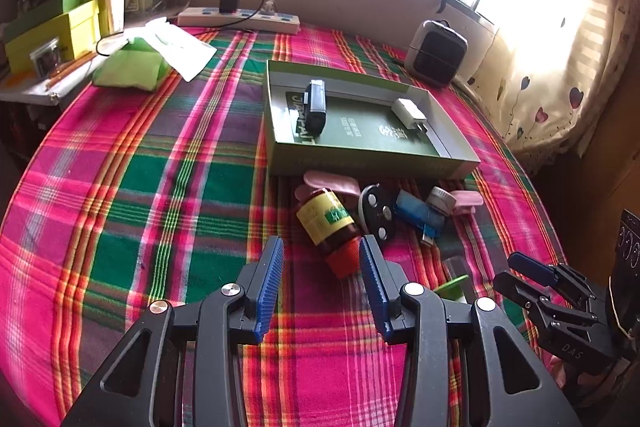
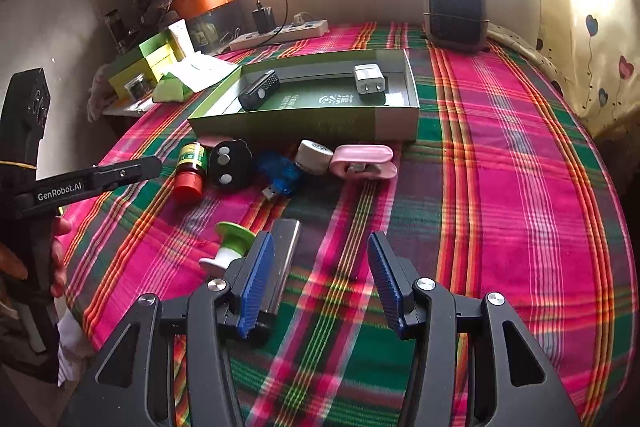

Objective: Organize rigid objects
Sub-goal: 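Grasp the silver bar with the right tool while the left tool moves toward the bottle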

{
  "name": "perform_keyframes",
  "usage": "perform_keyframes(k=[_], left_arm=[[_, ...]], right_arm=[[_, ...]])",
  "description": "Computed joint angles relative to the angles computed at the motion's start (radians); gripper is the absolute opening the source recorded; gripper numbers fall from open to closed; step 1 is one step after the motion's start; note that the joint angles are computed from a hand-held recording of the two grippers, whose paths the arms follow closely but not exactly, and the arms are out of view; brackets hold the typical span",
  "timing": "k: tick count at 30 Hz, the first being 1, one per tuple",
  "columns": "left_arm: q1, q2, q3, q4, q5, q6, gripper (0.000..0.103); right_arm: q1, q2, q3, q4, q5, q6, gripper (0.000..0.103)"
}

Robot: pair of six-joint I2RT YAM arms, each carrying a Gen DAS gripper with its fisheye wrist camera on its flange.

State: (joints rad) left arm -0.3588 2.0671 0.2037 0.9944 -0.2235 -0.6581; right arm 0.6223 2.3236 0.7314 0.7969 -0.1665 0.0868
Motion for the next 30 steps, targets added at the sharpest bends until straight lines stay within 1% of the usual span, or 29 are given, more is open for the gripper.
perform_keyframes(k=[4, 7, 10, 16, 17, 18, 19, 23, 24, 25, 26, 27, 30], left_arm=[[-0.02, 0.008, -0.014, 0.017, -0.006, -0.021, 0.039], [-0.041, 0.021, -0.03, 0.046, -0.017, -0.032, 0.039], [-0.044, 0.034, -0.043, 0.071, -0.017, -0.039, 0.039], [-0.034, 0.101, -0.064, 0.16, -0.002, -0.049, 0.039], [-0.03, 0.114, -0.064, 0.176, 0.007, -0.048, 0.039], [-0.025, 0.123, -0.062, 0.186, 0.017, -0.044, 0.039], [-0.021, 0.131, -0.06, 0.195, 0.025, -0.042, 0.039], [-0.005, 0.144, -0.06, 0.223, 0.048, -0.032, 0.039], [-0.001, 0.143, -0.059, 0.225, 0.052, -0.03, 0.041], [0.004, 0.14, -0.057, 0.224, 0.058, -0.029, 0.05], [0.009, 0.136, -0.058, 0.225, 0.06, -0.031, 0.055], [0.011, 0.134, -0.057, 0.229, 0.062, -0.03, 0.057], [0.032, 0.136, -0.044, 0.234, 0.102, -0.016, 0.057]], right_arm=[[0.017, 0.0, -0.032, 0.04, 0.029, 0.021, 0.05], [0.036, -0.001, -0.049, 0.064, 0.035, 0.01, 0.05], [0.062, 0.005, -0.05, 0.062, 0.059, -0.003, 0.05], [0.089, 0.049, -0.017, 0.044, 0.093, -0.003, 0.05], [0.091, 0.057, -0.006, 0.031, 0.095, -0.001, 0.052], [0.093, 0.064, -0.005, 0.043, 0.086, 0.002, 0.055], [0.097, 0.067, 0.002, 0.035, 0.087, 0.001, 0.056], [0.132, 0.083, 0.043, -0.002, 0.158, -0.018, 0.056], [0.139, 0.083, 0.055, -0.017, 0.174, -0.022, 0.056], [0.143, 0.084, 0.063, -0.027, 0.179, -0.024, 0.056], [0.148, 0.087, 0.078, -0.041, 0.191, -0.026, 0.056], [0.149, 0.089, 0.085, -0.047, 0.2, -0.027, 0.056], [0.157, 0.091, 0.11, -0.075, 0.227, -0.03, 0.056]])
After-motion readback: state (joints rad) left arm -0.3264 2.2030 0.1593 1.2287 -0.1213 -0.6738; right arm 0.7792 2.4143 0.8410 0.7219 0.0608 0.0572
